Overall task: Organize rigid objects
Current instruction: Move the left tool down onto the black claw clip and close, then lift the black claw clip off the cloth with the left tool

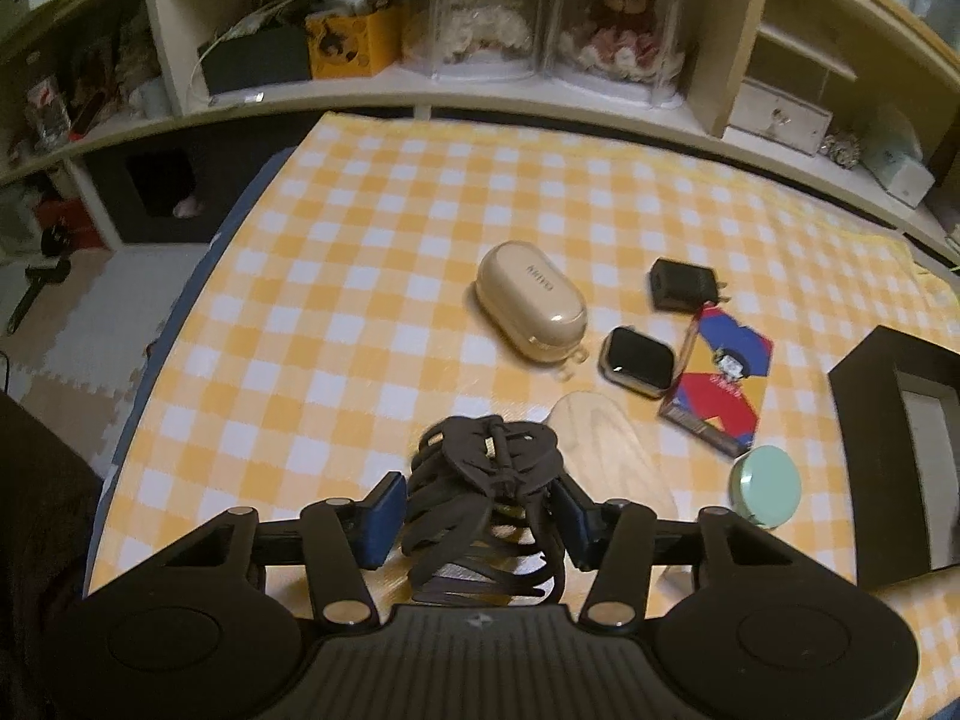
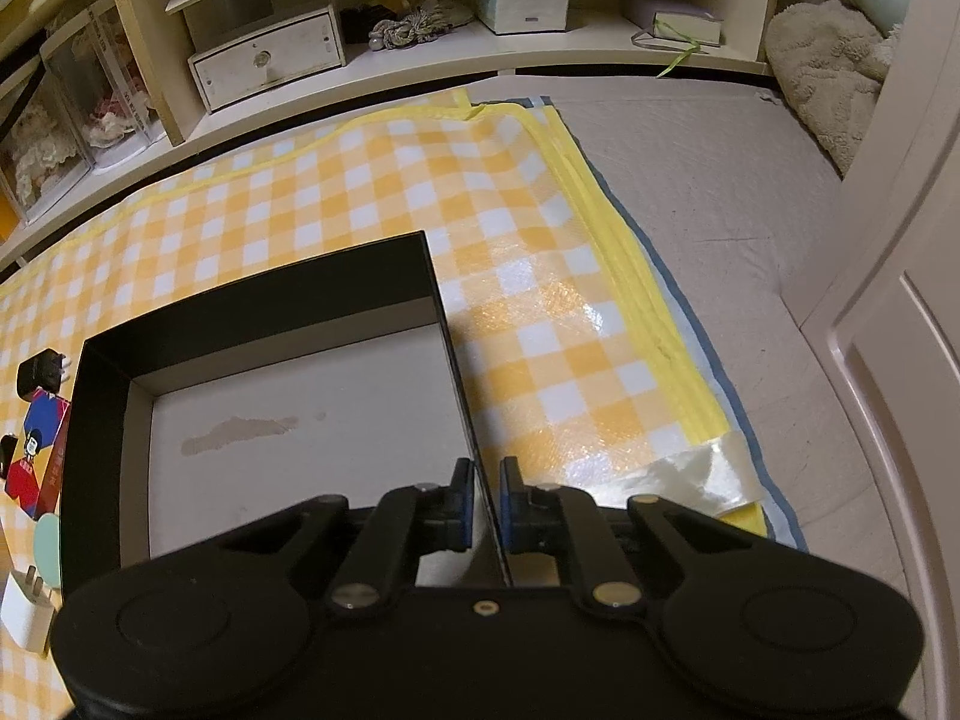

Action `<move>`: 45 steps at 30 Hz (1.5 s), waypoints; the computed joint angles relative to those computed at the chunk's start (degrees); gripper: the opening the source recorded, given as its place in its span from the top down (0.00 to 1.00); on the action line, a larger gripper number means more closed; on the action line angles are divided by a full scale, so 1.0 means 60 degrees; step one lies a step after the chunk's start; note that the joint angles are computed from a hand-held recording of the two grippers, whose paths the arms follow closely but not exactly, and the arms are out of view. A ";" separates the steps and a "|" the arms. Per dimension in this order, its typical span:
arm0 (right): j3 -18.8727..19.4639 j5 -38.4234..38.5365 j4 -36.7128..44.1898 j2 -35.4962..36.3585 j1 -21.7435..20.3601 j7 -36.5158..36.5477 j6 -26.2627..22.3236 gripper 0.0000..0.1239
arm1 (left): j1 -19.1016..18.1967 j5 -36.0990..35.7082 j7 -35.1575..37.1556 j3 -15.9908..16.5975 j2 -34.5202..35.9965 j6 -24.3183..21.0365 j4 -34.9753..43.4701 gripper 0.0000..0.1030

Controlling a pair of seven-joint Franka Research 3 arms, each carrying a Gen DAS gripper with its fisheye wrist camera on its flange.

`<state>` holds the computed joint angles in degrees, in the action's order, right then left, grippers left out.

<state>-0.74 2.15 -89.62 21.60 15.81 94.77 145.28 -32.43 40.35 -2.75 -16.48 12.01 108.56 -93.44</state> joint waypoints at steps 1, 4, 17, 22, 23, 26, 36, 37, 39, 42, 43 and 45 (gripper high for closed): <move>0.0004 0.0015 -0.0003 -0.0001 -0.0002 0.0000 0.0003 0.93 | -0.0032 0.0101 0.0042 -0.0006 0.0009 -0.0026 0.0028 0.60; 0.0022 0.0073 -0.0042 -0.0014 -0.0019 -0.0026 0.0039 0.93 | -0.0037 -0.0017 0.0165 -0.0017 0.0067 -0.0076 0.0130 0.60; 0.0028 0.0173 -0.0082 -0.0036 -0.0044 -0.0106 0.0037 0.93 | 0.0176 -0.0973 0.0246 -0.0023 0.0074 0.0338 -0.0018 0.57; 0.0032 0.0176 -0.0104 -0.0044 -0.0048 -0.0131 0.0061 0.93 | 0.0162 -0.0931 0.0085 0.0020 0.0092 0.0376 -0.0023 0.53; 0.0035 0.0180 -0.0098 -0.0040 -0.0050 -0.0138 0.0055 0.93 | 0.0149 -0.0892 0.0004 0.0030 0.0092 0.0357 -0.0016 0.48; 0.0048 0.0198 -0.0098 -0.0037 -0.0054 -0.0176 0.0061 0.93 | 0.0074 -0.0691 -0.0319 0.0063 0.0119 0.0130 0.0108 0.30; 0.0015 0.0108 -0.0032 0.0000 0.0001 -0.0148 0.0007 0.93 | 0.0296 -0.0757 -0.1271 0.0095 -0.0149 0.0857 -0.0310 0.54; 0.0011 0.0093 -0.0031 0.0000 0.0007 -0.0140 0.0007 0.93 | 0.0315 -0.0742 -0.1288 0.0080 -0.0189 0.0959 -0.0367 0.57; 0.0021 0.0109 -0.0041 -0.0002 -0.0002 -0.0141 0.0015 0.93 | 0.0296 -0.0695 -0.1209 0.0044 -0.0118 0.0870 -0.0275 0.58; 0.0050 0.0198 -0.0055 -0.0005 -0.0040 -0.0170 0.0038 0.93 | 0.0237 -0.0574 -0.1070 0.0021 -0.0049 0.0775 -0.0178 0.79; 0.0061 0.0236 -0.0067 -0.0007 -0.0060 -0.0198 0.0052 0.93 | 0.0215 -0.0507 -0.1072 0.0024 -0.0074 0.0770 -0.0183 0.79; 0.0069 0.0282 -0.0075 -0.0010 -0.0072 -0.0210 0.0058 0.93 | 0.0224 -0.0408 -0.1103 0.0017 -0.0205 0.1069 -0.0334 0.92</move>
<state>-0.33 3.84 -90.08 21.54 15.38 93.51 145.63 -31.08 37.90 -9.37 -16.38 10.78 114.97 -95.44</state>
